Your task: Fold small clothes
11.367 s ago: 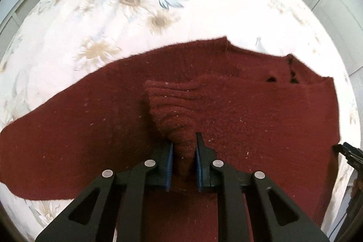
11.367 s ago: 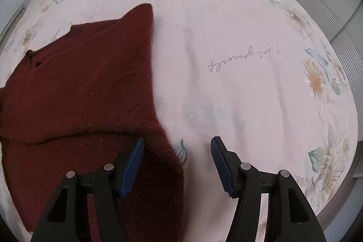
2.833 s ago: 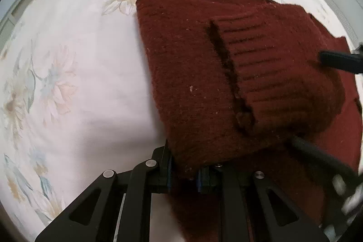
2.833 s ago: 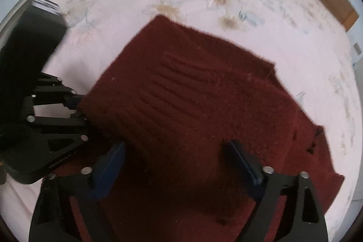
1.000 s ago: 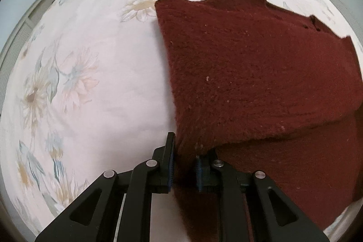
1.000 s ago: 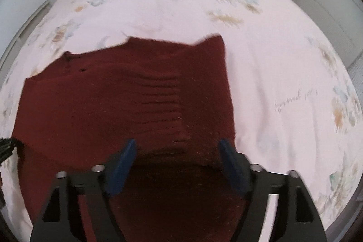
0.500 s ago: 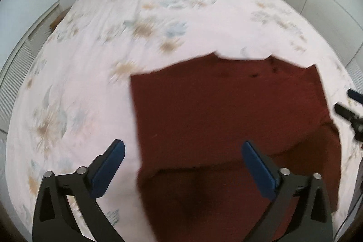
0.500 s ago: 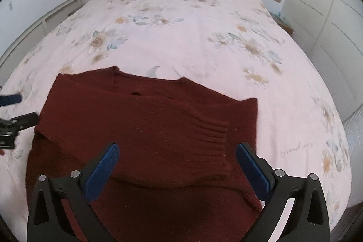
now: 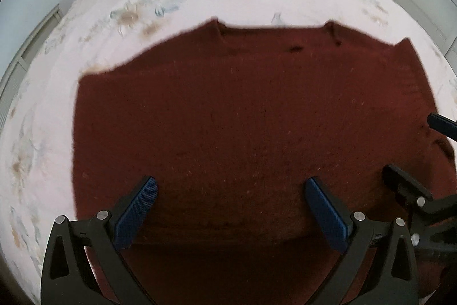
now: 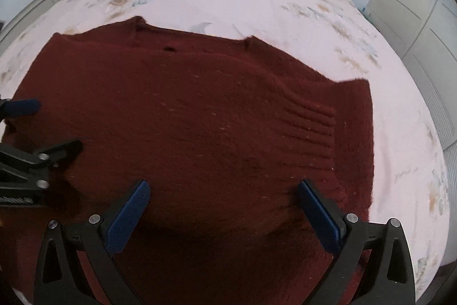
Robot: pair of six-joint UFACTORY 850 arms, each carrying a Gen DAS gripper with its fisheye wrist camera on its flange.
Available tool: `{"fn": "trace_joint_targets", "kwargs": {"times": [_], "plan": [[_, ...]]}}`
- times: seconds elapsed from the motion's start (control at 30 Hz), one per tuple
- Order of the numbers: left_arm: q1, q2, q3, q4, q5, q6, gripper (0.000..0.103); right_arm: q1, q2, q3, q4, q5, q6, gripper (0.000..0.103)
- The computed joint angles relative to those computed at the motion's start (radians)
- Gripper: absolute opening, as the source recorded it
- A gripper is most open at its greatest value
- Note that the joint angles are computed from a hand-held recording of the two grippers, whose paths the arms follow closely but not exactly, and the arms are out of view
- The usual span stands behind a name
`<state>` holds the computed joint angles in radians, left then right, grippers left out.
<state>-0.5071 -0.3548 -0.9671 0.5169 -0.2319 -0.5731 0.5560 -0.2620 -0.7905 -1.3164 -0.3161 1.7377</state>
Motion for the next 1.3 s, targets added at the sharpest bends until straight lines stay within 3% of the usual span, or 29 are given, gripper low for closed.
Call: {"fn": "trace_joint_targets", "kwargs": {"times": [0.17, 0.43, 0.6, 0.8, 1.03, 1.17, 1.3], "plan": [[0.034, 0.004, 0.026, 0.152, 0.035, -0.114, 0.102, -0.043, 0.022, 0.032, -0.038, -0.007, 0.040, 0.102], [0.107, 0.008, 0.043, 0.085, 0.065, -0.015, 0.102, -0.129, 0.065, 0.098, -0.089, 0.059, 0.124, 0.102], [0.136, 0.005, 0.051, 0.052, 0.092, 0.014, 0.102, -0.127, 0.055, 0.098, -0.115, 0.060, 0.156, 0.102], [0.119, 0.019, 0.070, 0.239, 0.097, -0.191, 0.103, -0.136, 0.055, 0.110, -0.192, 0.083, 0.256, 0.102], [0.119, 0.038, 0.090, 0.255, 0.124, -0.208, 0.102, -0.139, 0.067, 0.098, -0.031, 0.091, 0.079, 0.102], [0.121, 0.072, 0.094, 0.025, 0.096, 0.005, 0.102, -0.127, 0.118, 0.105, 0.067, 0.084, -0.016, 0.102], [0.122, 0.125, 0.100, -0.241, 0.063, 0.260, 0.102, -0.090, 0.192, 0.128, 0.081, 0.022, -0.029, 0.102]]}}
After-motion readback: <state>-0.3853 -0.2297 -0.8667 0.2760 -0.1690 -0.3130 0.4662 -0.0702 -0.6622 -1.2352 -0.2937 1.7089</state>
